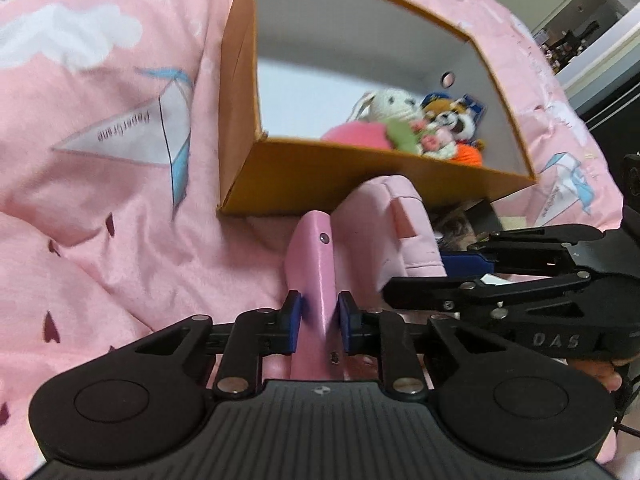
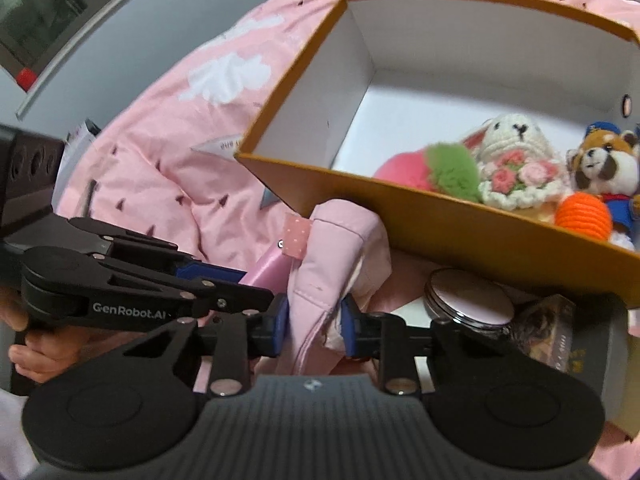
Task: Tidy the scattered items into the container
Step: 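Lift and carry the phone case with left tool while right tool carries the pouch into the box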
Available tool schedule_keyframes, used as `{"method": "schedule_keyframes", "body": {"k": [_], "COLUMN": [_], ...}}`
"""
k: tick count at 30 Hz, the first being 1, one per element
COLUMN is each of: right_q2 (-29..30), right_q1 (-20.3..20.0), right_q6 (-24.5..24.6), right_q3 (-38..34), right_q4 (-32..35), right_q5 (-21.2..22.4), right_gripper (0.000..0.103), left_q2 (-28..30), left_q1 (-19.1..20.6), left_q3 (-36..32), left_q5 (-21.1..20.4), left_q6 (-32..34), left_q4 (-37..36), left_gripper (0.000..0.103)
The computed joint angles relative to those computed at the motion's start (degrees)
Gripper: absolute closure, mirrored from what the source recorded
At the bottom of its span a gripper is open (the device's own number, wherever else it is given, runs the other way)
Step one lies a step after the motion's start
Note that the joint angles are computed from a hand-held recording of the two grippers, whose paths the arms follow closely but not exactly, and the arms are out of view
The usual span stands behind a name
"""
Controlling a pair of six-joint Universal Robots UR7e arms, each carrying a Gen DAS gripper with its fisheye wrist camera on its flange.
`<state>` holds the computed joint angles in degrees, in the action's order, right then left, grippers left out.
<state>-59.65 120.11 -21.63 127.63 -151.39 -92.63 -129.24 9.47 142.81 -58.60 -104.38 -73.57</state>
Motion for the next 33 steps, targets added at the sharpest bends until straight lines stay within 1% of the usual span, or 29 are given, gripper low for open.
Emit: {"method": "schedule_keyframes", "body": {"k": [5, 8, 14, 18, 22, 26, 29, 33], "right_q2": [-4.01, -6.0, -9.07, -10.01, -9.01, -6.46, -3.65, -0.11], "right_q1": [0.04, 0.5, 0.91, 1.52, 1.83, 1.61, 1.41, 1.21], "right_q6": [0.01, -0.37, -0.87, -1.21, -1.03, -0.53, 0.81, 2.51], "right_q3": [1.34, 1.78, 1.37, 0.97, -0.09, -1.61, -2.97, -4.74], "right_q4": [-0.64, -1.27, -1.95, -5.16, -9.08, -12.42, -14.65, -16.91], "right_q5": [1.79, 2.92, 6.75, 8.14, 9.6, 10.06, 8.98, 7.3], "right_gripper": [0.073, 0.073, 0.073, 0.073, 0.073, 0.073, 0.073, 0.074], "left_q2": [-0.2, 0.88, 3.57, 5.84, 8.8, 11.27, 13.34, 16.28], "left_q1": [-6.08, -8.59, -11.72, -12.26, -10.47, -6.43, -2.68, 2.04], "left_q3": [-2.45, -3.94, -7.39, -9.57, -11.65, -13.33, -14.04, -14.8], "left_q5": [1.62, 3.22, 7.03, 10.84, 15.17, 18.62, 20.73, 22.42], "left_q6": [-5.13, -6.57, -8.42, -8.37, -7.15, -5.51, -2.94, -0.64], "left_q4": [5.88, 7.93, 11.52, 13.24, 14.01, 13.03, 11.64, 10.48], "left_gripper": [0.082, 0.082, 0.082, 0.082, 0.082, 0.082, 0.082, 0.082]}}
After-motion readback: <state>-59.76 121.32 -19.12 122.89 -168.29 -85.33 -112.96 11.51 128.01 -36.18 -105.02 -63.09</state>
